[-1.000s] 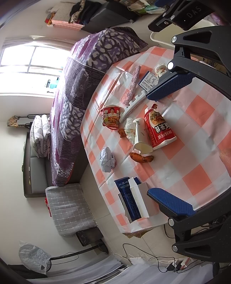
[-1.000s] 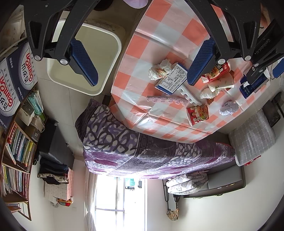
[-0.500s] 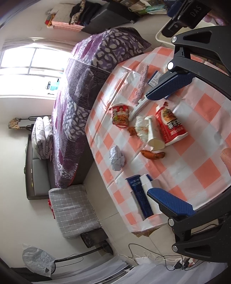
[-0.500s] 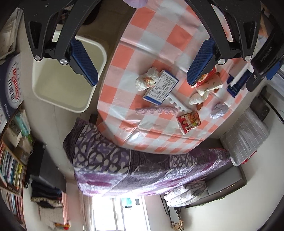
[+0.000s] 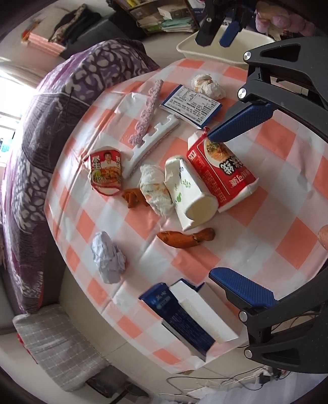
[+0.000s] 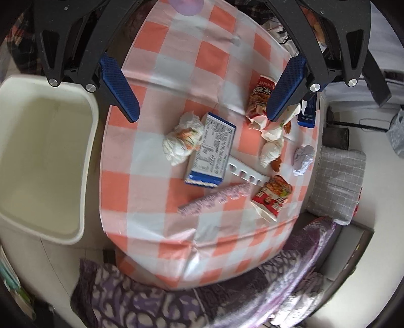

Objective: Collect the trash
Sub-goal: 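Grasp the crumpled white tissue with the right gripper while the left grasps the white paper cup, then carry the tissue over the bin and open the right gripper while the left carries the cup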

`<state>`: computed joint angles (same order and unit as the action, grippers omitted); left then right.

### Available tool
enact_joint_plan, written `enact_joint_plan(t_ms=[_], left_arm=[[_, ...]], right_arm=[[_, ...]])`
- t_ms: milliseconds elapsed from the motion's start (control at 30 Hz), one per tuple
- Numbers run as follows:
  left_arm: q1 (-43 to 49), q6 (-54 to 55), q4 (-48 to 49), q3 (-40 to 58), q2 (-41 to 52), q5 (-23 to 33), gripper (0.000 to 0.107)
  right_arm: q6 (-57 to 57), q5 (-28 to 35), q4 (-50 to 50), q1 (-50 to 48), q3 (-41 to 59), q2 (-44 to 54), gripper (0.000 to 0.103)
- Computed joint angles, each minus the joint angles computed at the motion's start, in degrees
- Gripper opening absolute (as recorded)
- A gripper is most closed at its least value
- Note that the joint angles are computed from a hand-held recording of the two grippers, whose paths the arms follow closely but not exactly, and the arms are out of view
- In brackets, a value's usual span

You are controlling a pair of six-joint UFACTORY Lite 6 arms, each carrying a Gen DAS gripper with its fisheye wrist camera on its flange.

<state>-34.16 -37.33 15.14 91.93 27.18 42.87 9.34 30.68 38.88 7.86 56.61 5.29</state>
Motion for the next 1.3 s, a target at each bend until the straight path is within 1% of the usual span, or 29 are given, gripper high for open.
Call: enact_joint_plan(t_ms=[33, 67, 100, 167, 233, 267, 333, 367, 433, 467, 533, 567, 633, 700, 733, 800, 867, 1033, 1067, 1100, 1133, 1200, 1300], left_arm=[[-1.0, 0.07, 2.54, 3.21, 2.44, 1.97, 0.096], [-1.99, 0.17, 4.65, 5.65, 4.58, 3.55, 0.096], [-2.5, 0.98, 6.02, 8.52, 7.2, 5.01, 0.096], [-2.97, 2.95, 7.33, 13.96, 12.06, 7.45, 0.096], [-3.08, 3.79, 8.94, 18.05, 15.91, 9.01, 0.095], [-2.89, 4.2, 9.23, 19.01, 17.04, 9.18, 0.092], [-1.88, 6.01, 7.41, 20.81, 19.16, 8.96, 0.077], [-1.35, 7.03, 5.93, 21.93, 20.29, 8.95, 0.074], [-0.67, 8.44, 4.01, 21.99, 21.17, 8.5, 0.059], [-0.47, 8.68, 4.06, 21.98, 21.42, 8.82, 0.057], [0.07, 8.71, 3.26, 19.91, 20.07, 7.5, 0.046], [0.63, 9.06, 1.89, 18.35, 18.79, 6.27, 0.043], [2.25, 9.71, -2.34, 14.04, 15.28, 2.43, 0.033], [3.37, 8.96, -6.28, 8.91, 11.81, -2.48, 0.031], [3.4, 8.58, -7.06, 7.76, 11.25, -3.6, 0.028], [2.59, 5.97, -5.2, 6.71, 10.78, -4.57, 0.027], [2.31, 4.3, -4.2, 5.44, 9.38, -5.6, 0.027], [3.79, 3.8, -6.8, 2.18, 4.0, -9.31, 0.025], [3.88, 3.5, -7.08, 1.82, 3.12, -9.76, 0.025], [3.98, 3.19, -7.23, 1.4, 2.21, -10.19, 0.025], [4.0, 3.0, -7.4, 1.26, 1.61, -10.4, 0.025], [4.04, 2.94, -7.94, 1.68, 1.14, -10.58, 0.026], [3.99, 1.21, -7.33, 0.35, -0.65, -11.72, 0.025]], right_arm=[[-3.71, 1.42, 4.58, -1.43, 0.61, 2.3, 0.096], [-5.08, 2.41, 6.76, -1.95, 0.78, 3.24, 0.096], [-4.97, 2.61, 6.55, -2.29, 1.34, 4.12, 0.096], [-0.56, 1.99, 1.87, -1.98, 2.76, 5.27, 0.096], [-1.07, 1.98, 2.81, -2.52, 2.99, 6.09, 0.096], [-1.94, 2.2, 4.14, -2.82, 2.9, 6.37, 0.096], [-4.07, 2.29, 6.53, -3.88, 3.19, 7.99, 0.096], [-4.67, 2.42, 7.37, -4.36, 3.38, 8.68, 0.096], [-5.2, 2.31, 8.77, -4.59, 3.63, 9.95, 0.096], [-5.37, 2.28, 9.28, -4.6, 3.79, 10.53, 0.096], [-4.72, 1.52, 9.47, -4.07, 4.25, 11.8, 0.096], [-4.35, 1.14, 9.47, -3.8, 4.27, 12.08, 0.095], [-4.7, 0.48, 9.86, -3.21, 4.45, 12.77, 0.089], [-6.02, -0.01, 11.06, -2.73, 4.87, 13.63, 0.079], [-6.77, -0.35, 12.01, -2.52, 5.13, 14.18, 0.076], [-7.35, -1.2, 12.68, -2.07, 5.28, 14.78, 0.067], [-7.36, -1.68, 12.61, -1.77, 5.94, 15.58, 0.064], [-6.81, -3.35, 12.92, -1.55, 6.68, 17.82, 0.063], [-7.03, -3.69, 13.06, -1.58, 6.83, 18.15, 0.056], [-6.87, -3.9, 12.47, -1.47, 7.29, 18.51, 0.043], [-7.42, -4.2, 12.65, -1.24, 7.71, 18.91, 0.036], [-9.47, -4.78, 14.83, -1.02, 7.4, 18.69, 0.033], [-5.27, -6.59, 9.13, 0.85, 7.79, 16.93, 0.032]])
